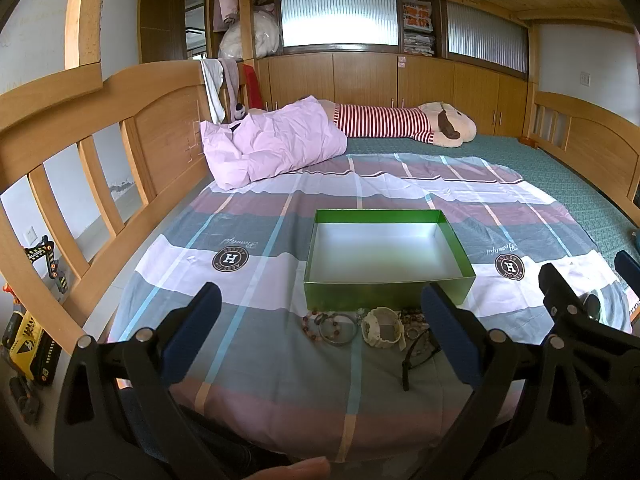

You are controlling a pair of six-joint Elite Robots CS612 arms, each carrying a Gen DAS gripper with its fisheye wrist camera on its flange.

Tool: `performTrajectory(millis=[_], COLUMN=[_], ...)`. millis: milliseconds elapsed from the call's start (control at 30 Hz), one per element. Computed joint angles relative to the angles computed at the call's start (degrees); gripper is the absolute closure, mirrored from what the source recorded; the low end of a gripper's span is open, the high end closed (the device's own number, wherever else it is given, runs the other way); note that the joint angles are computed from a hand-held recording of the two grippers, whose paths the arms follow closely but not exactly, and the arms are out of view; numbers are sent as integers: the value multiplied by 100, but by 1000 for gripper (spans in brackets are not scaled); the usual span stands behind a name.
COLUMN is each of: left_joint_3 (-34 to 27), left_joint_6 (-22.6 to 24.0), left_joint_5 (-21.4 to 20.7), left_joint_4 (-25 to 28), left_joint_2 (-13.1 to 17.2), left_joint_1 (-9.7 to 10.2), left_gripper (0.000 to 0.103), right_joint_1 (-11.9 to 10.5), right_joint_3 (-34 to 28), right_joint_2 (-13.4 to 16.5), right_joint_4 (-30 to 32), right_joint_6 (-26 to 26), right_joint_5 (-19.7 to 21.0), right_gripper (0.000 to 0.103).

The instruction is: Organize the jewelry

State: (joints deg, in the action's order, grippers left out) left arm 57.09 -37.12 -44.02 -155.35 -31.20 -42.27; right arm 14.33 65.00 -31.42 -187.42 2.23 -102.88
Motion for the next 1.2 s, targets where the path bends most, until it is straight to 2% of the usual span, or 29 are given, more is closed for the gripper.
performTrajectory(millis=[1000, 1200], left_joint_3=[3, 14], left_joint_6=[-14, -14], left_joint_5=[-16, -20], left_joint_4=[20, 4], left_joint_2=[-3, 1], left_joint_1=[4, 8], left_gripper=[4, 4], right_joint_1=[-3, -25], right_joint_3=[-37, -118], right_joint_2=[18, 119], right_joint_4=[63, -139], right_joint_6=[-12, -151], right_joint_5=[-1, 75], right_gripper=[3, 3])
